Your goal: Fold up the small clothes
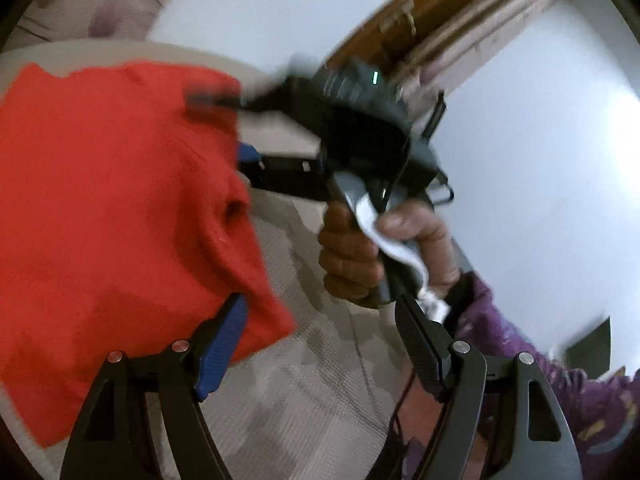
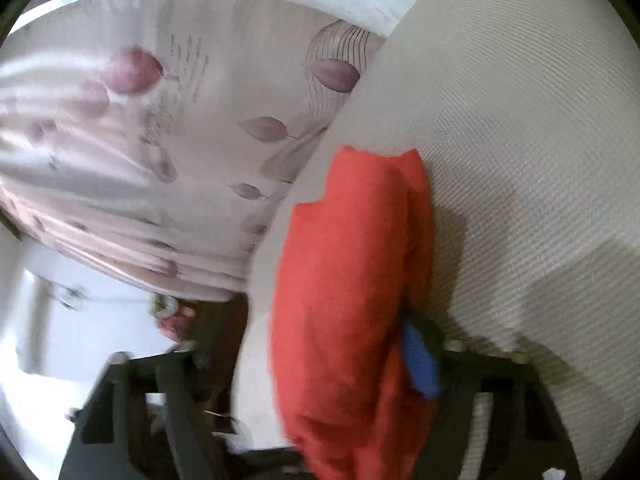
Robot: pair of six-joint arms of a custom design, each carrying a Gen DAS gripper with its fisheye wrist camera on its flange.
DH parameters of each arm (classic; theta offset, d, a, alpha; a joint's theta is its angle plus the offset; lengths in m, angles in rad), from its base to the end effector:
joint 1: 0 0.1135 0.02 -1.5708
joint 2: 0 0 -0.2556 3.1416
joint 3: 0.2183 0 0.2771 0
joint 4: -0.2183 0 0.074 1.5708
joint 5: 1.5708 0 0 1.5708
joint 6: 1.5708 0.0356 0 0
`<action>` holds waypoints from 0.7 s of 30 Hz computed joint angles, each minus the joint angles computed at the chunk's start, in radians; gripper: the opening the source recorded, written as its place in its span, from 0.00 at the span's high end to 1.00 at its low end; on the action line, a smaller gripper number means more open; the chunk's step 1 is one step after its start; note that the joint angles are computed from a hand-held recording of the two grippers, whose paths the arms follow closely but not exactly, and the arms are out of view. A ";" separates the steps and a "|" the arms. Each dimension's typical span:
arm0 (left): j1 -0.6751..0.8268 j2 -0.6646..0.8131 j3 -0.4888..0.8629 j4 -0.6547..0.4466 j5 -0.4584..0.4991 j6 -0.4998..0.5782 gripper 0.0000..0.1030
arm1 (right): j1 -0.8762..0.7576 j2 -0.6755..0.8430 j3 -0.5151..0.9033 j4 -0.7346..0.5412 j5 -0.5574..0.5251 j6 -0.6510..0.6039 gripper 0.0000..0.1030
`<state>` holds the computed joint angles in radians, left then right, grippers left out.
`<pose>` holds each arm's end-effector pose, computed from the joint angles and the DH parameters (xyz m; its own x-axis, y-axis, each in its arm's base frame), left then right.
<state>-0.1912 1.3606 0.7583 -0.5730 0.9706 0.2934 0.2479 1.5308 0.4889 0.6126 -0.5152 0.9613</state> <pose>0.2495 -0.0782 0.1728 -0.7460 0.3108 -0.5890 0.6636 0.4223 -0.6176 0.2803 0.0890 0.1219 -0.7622 0.5431 -0.3524 -0.0400 0.5037 0.8629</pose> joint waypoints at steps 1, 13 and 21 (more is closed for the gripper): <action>0.055 -0.023 0.000 -0.015 0.013 0.015 0.27 | 0.001 0.002 0.020 -0.049 0.002 -0.029 0.75; 0.474 0.061 0.055 -0.111 0.071 0.125 0.27 | 0.026 0.061 0.188 -0.018 -0.021 -0.228 0.84; 0.396 -0.018 -0.018 -0.093 -0.028 0.195 0.27 | -0.116 0.228 0.115 0.105 -0.143 -0.102 0.67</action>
